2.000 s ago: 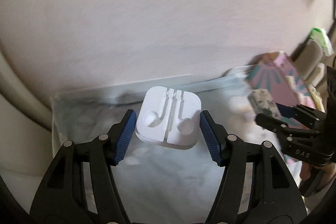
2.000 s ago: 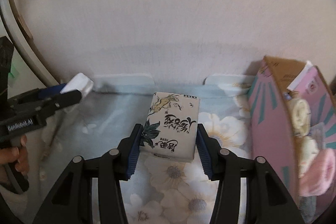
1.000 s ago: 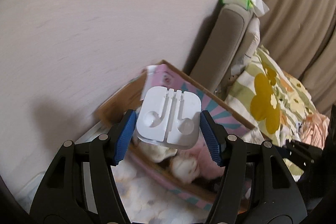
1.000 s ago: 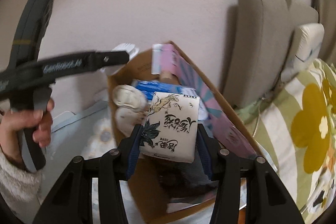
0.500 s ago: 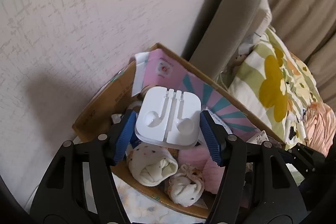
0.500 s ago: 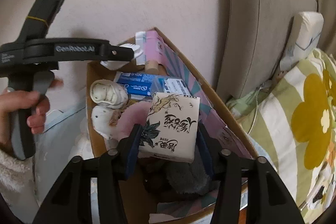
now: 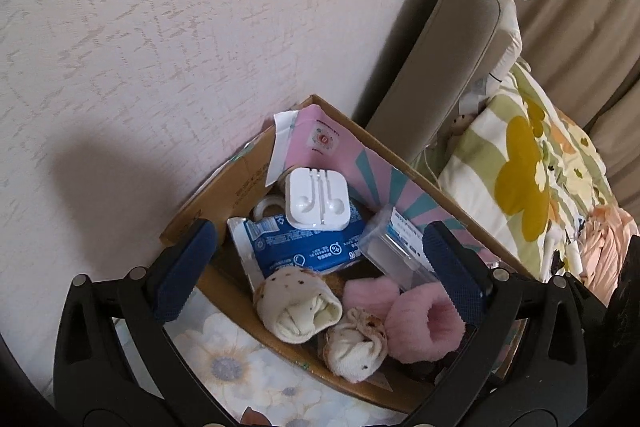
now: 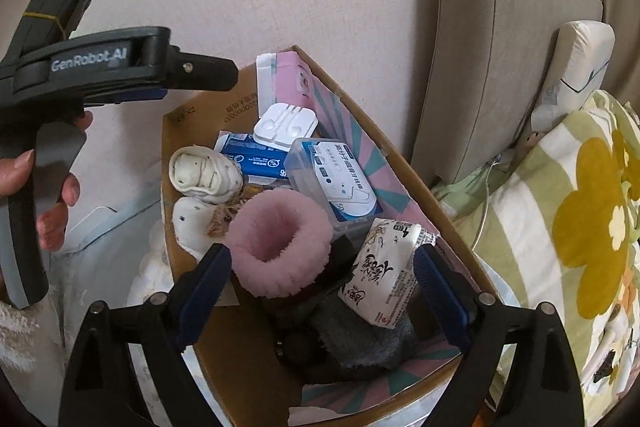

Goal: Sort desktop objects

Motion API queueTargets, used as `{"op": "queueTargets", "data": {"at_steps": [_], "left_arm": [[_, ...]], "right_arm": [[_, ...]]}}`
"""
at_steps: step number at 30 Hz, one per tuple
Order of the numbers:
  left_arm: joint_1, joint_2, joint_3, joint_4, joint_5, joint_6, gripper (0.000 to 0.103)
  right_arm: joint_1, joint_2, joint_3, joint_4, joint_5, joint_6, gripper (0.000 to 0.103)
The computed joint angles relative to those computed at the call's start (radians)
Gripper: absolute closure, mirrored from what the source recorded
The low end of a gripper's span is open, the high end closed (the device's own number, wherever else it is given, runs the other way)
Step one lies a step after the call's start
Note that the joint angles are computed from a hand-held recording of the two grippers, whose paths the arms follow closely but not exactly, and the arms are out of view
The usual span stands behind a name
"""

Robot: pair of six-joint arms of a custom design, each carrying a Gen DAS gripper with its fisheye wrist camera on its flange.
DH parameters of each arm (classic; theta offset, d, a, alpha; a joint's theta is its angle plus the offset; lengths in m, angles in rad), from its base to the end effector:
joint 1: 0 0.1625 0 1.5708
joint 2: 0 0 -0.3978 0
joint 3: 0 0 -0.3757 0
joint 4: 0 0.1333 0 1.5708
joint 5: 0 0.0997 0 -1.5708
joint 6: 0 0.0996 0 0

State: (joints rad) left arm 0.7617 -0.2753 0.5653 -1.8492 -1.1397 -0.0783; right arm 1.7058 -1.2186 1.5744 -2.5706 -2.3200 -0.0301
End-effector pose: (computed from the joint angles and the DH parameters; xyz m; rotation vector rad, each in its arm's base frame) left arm -0.4882 -0.7073 0.0716 0.9813 2.5552 -0.2429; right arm 0.1474 -0.5985 0.4065 -0.1114 -2.3248 0.8164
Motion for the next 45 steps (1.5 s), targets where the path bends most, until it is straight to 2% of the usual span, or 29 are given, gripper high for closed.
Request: {"op": "queueTargets", "data": {"at_steps": [6,12,17,20,25,29,31,33,36,40,45], "left_arm": [[-0.015,-0.091,0.125,-0.121,0.032,-0.003,0.000],[-0.030,-0.197,0.227,-0.158,0.067,-0.033,0.000],[-0.049,-0.338,0.384,-0.188,0.133,-0.124,0.000],[-0.062,-0.431,0.493,-0.208,0.201,-0.187,0.000],[-0.093,-0.600,0.688,-0.187,0.324,-0.380,0.000],[-0.125,-0.720,0.827,-0.150,0.420,-0.545,0.000],[-0.141,-0.768,0.880,-0.106,0.465,-0.649,0.000],[-0.149,-0.803,0.915,-0.043,0.488,-0.754,0.000],[-0.164,-0.863,0.991,0.011,0.520,-0.900,0.000],[-0.175,-0.896,1.047,0.068,0.557,-1.010,0.000],[-0.176,-0.894,1.051,0.146,0.567,-1.079,0.000]], "right_arm": [[0.023,0.001,-0.012,0.004,-0.025,-0.026,0.012],[0.062,0.031,-0.068,0.051,-0.062,-0.052,0.012],[0.100,0.079,-0.136,0.076,-0.055,-0.112,0.012],[0.125,0.115,-0.182,0.103,-0.042,-0.149,0.012],[0.178,0.177,-0.224,0.072,-0.041,-0.259,0.012],[0.206,0.195,-0.225,0.084,-0.009,-0.256,0.012],[0.219,0.202,-0.205,0.052,-0.006,-0.270,0.012],[0.233,0.207,-0.169,-0.013,-0.018,-0.288,0.012],[0.238,0.201,-0.131,-0.015,0.010,-0.280,0.012],[0.239,0.209,-0.111,0.008,0.007,-0.273,0.012],[0.238,0.208,-0.091,0.005,0.004,-0.275,0.012]]}}
